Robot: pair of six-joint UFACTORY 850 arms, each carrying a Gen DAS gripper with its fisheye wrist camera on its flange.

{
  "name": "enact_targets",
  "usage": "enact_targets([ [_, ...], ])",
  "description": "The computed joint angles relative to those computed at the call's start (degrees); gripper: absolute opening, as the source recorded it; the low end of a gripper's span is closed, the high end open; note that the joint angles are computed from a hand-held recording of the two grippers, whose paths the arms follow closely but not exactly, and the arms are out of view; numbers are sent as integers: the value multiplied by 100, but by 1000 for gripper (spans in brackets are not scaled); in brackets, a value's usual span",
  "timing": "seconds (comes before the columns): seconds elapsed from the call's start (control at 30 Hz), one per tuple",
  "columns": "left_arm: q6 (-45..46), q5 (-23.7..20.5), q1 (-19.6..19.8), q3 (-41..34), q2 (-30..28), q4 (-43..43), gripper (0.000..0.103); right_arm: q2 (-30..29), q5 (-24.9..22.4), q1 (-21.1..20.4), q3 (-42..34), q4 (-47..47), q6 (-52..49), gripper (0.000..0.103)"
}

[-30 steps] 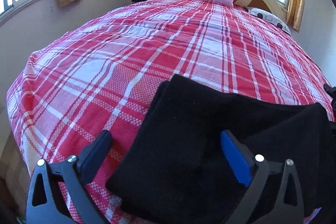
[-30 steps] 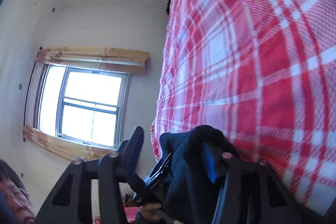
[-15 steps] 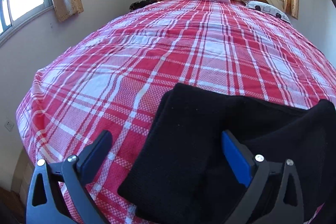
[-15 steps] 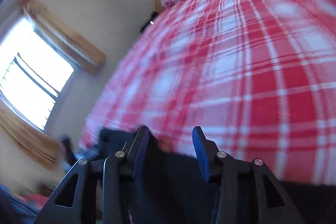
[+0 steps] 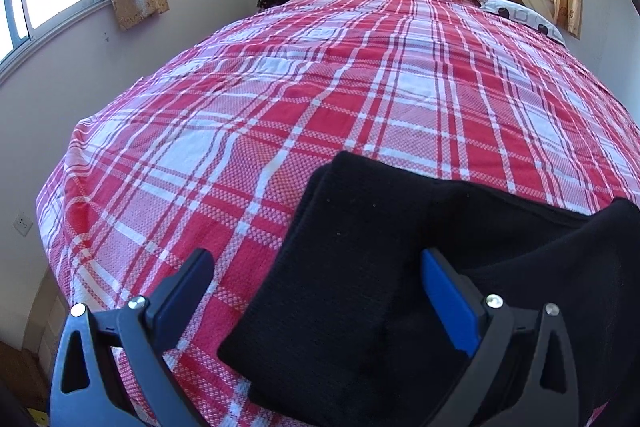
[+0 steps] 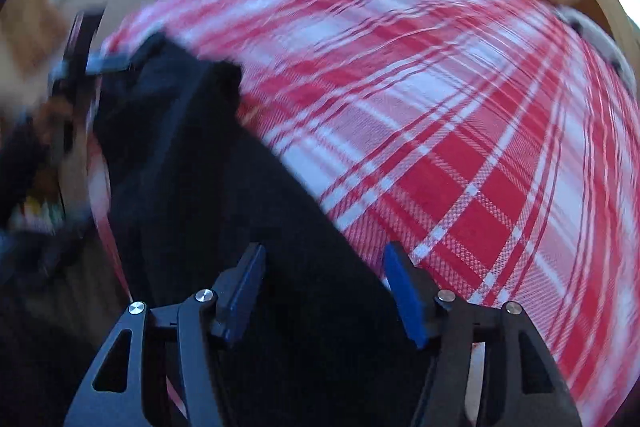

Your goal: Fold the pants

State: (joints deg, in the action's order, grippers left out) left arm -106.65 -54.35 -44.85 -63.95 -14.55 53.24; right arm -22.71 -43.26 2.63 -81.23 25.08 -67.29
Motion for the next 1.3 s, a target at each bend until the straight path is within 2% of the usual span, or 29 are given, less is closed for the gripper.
enact_targets([
  [0.07,69,-44,9,-50,-32,-54,103,120,65,118,124,-494,150,63],
  [0.13,138,-69,15,-82,-52,-92,103,219,38,128,259,-582,215,60],
  [0.27,292,-106,9,-100,-58,-83,103,646,261,91,771,-615,108,23],
  [0.3,298,-106,12,-104,-60,-91,103,811,469,90,963,-670,130,18],
  [0.4,278,-142,8,-130,-77,-111,103,1121,1015,27,1306,-772,529,15],
  [0.47,261,-186,-7,-144,-101,-88,103,1227,1422,-68,1469,-605,883,15],
  [0.53,300,-259,-27,-175,-137,-50,103,1177,1417,-210,1509,132,587,19],
  [0.57,342,-300,-37,-195,-155,-34,103,1184,1484,-249,1569,453,320,29],
  [0.6,415,-352,-50,-220,-164,-33,103,1221,1607,-302,1658,902,-57,44],
  [0.63,447,-403,-62,-247,-171,-33,103,1260,1700,-374,1729,1373,-378,48],
  [0.73,439,-835,-231,-295,-196,206,103,1567,1643,-769,1937,3172,-1124,49],
  [0.77,468,-1049,-294,-311,-255,311,103,1780,1600,-1017,2065,3772,-1123,50],
  [0.8,540,-1053,-288,-303,-288,302,103,1954,1687,-1210,2245,4371,-1306,50],
  [0.87,459,-869,-233,-243,-264,279,103,2381,2328,-1506,2730,5188,-1526,50],
  [0.93,250,-607,-154,-171,-173,200,103,2607,2748,-1730,3057,5045,-1217,50],
  [1.03,164,-289,-46,-112,-71,20,103,2519,2979,-2015,3327,3415,280,50],
  [1.1,155,-213,-23,-115,-44,-84,103,2622,2968,-2260,3480,2935,731,50],
  [1.17,200,-282,-41,-170,-92,-121,103,2855,2975,-2664,3588,3415,624,50],
  [1.2,252,-389,-60,-245,-154,-151,103,2919,2876,-2947,3587,4015,285,50],
  [1.23,273,-452,-74,-272,-181,-163,103,2915,2746,-3231,3558,4613,-124,52],
  [1.3,352,-633,-102,-396,-287,-195,103,2726,2429,-3728,3339,5091,-413,56],
])
